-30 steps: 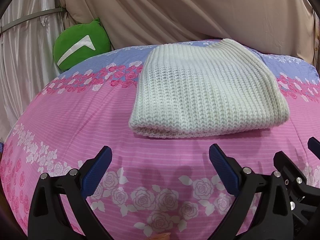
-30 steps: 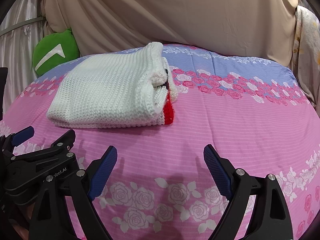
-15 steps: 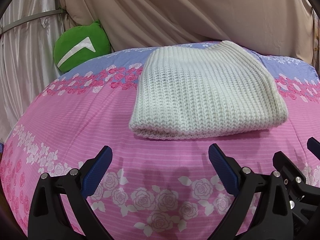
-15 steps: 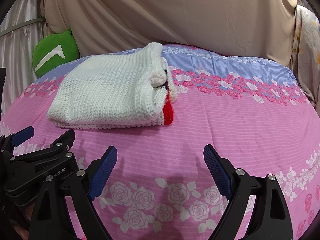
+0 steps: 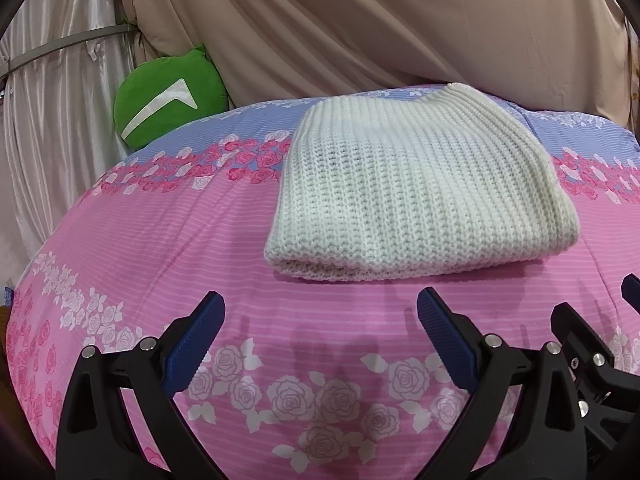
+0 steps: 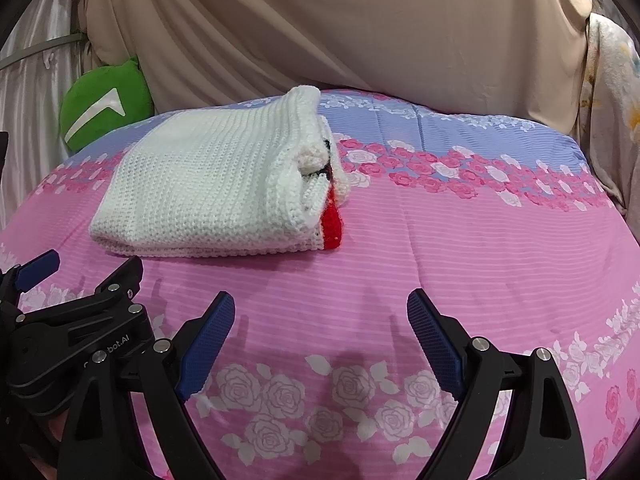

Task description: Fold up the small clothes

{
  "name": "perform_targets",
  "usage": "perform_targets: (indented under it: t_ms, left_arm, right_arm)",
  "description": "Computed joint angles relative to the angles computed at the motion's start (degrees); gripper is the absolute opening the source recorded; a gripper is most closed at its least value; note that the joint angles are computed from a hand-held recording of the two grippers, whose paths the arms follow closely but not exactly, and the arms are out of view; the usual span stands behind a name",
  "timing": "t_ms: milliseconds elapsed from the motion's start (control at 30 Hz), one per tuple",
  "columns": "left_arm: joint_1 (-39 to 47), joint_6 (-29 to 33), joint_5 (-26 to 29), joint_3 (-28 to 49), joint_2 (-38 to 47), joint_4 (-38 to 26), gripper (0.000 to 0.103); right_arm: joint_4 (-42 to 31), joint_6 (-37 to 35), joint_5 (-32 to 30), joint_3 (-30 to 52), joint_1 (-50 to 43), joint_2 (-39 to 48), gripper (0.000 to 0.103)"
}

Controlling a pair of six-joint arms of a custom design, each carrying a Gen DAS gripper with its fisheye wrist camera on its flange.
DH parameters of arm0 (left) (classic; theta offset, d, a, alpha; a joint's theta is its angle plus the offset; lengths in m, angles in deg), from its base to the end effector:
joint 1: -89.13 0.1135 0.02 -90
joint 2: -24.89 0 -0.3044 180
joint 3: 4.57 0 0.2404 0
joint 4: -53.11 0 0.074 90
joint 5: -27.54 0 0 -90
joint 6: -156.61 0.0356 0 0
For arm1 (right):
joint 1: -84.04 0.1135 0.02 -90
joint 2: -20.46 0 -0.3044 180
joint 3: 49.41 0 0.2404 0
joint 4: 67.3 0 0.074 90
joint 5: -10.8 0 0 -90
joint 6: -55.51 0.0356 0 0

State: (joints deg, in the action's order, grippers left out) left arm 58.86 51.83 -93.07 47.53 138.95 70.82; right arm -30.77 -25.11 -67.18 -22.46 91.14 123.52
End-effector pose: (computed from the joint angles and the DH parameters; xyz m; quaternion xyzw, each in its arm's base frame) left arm 0.2959 -0.1517 0.1063 0.0181 0.8944 0.0810 0.4395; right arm 0.2295 0.0211 0.1073 0.0625 0.8987 -0.0330 0.4328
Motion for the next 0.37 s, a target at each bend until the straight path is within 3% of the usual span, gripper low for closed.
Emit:
perform_targets:
  t_ms: [367]
  left_arm:
    - [0.06, 0.44, 0.09, -0.1, -0.02, 0.13, 0.091]
  right_arm:
    - [-1.47, 1.64, 2.75, 0.06, 2.08, -0.81, 0.086]
